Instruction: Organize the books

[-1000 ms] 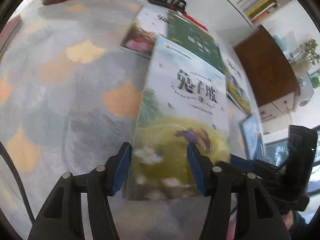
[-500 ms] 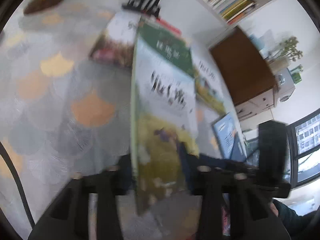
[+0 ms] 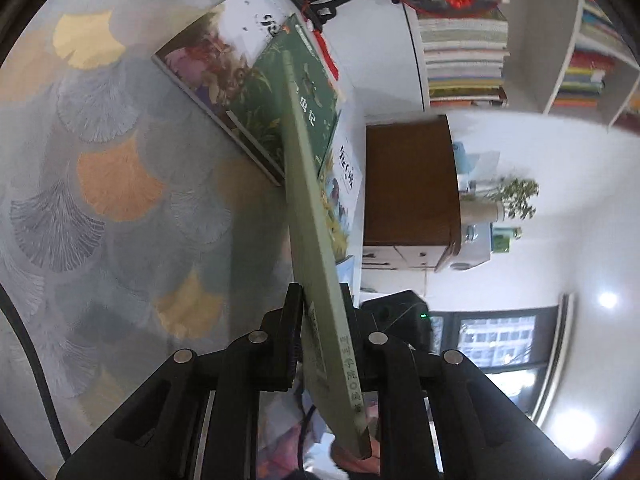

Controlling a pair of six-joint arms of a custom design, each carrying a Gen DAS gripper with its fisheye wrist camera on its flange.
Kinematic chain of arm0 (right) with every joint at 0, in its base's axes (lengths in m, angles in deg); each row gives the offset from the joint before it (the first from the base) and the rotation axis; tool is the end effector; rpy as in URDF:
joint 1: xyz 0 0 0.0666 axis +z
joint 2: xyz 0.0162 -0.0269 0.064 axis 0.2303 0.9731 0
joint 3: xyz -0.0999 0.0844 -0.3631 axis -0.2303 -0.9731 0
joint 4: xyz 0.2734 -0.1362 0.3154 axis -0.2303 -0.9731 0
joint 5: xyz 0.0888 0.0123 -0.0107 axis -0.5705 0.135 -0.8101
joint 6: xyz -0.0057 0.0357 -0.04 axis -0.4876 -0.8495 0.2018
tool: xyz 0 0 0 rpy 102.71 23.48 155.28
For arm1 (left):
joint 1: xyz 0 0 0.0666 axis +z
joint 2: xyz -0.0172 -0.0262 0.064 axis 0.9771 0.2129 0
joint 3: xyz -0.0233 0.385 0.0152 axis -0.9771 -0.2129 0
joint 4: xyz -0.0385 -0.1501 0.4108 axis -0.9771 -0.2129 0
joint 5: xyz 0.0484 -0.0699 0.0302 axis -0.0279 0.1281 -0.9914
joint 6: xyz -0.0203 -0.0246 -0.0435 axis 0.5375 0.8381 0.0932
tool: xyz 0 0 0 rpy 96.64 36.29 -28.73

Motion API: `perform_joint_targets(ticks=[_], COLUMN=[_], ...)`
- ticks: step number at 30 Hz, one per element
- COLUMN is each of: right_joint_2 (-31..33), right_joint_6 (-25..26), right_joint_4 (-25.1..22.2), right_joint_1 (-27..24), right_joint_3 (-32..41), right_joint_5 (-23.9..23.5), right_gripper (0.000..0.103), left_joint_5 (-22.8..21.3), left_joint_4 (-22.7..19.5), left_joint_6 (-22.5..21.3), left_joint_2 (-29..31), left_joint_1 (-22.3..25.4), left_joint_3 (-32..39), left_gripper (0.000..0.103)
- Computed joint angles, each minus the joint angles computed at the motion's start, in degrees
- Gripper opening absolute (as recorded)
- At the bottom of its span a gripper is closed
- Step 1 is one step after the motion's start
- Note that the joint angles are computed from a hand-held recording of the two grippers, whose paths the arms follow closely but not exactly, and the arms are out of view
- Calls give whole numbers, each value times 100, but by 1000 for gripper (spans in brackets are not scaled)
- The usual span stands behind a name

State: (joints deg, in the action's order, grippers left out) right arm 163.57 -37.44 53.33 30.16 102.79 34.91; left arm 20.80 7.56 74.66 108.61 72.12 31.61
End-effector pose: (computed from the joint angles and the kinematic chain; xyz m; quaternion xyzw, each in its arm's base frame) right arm 0.4982 0.1716 0.3353 0.2799 0.8384 0.4594 0.0878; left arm 0.6030 -0.0919 0.3580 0.0133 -0.8377 0.5460 0.0061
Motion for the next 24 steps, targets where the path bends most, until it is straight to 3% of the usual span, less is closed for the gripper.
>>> perform_joint_targets(ticks=[1, 3, 7, 10, 12, 14, 19, 24], right_joint_2=[19, 36, 107, 319, 566, 701, 656, 403], right_joint_6=[-213, -234, 913, 1995, 2880, 3415, 4311, 4511], right_joint_4=[321, 466, -434, -1347, -2093, -2431, -2742, -2695], right_joint_1=[1, 57, 205, 360, 564, 691, 947, 924], right_joint_3=[-91, -92, 390, 970, 1502, 1776, 1973, 1751], right_joint_5=[-88, 56, 616, 1164, 1725, 2057, 2612, 2383], right_gripper=[68, 51, 28, 27, 27, 27, 27, 27], left_joint_5=[60, 31, -860, -1815, -2567, -3098, -3444, -3700], left_joint_4=[64, 45, -443, -612, -457, -237, 42, 195], left_joint_6=[154, 187, -541, -1234, -1641, -1826, -1797, -1842], left_joint_2=[-3, -20, -1, -124, -375, -606, -963, -1226], left_joint_1=[12, 46, 13, -155, -313, -450, -488, -528], left_joint_3=[-62, -131, 62, 125, -8, -156, -419, -566], left_gripper=[13, 12, 11, 14, 16, 17, 20, 20])
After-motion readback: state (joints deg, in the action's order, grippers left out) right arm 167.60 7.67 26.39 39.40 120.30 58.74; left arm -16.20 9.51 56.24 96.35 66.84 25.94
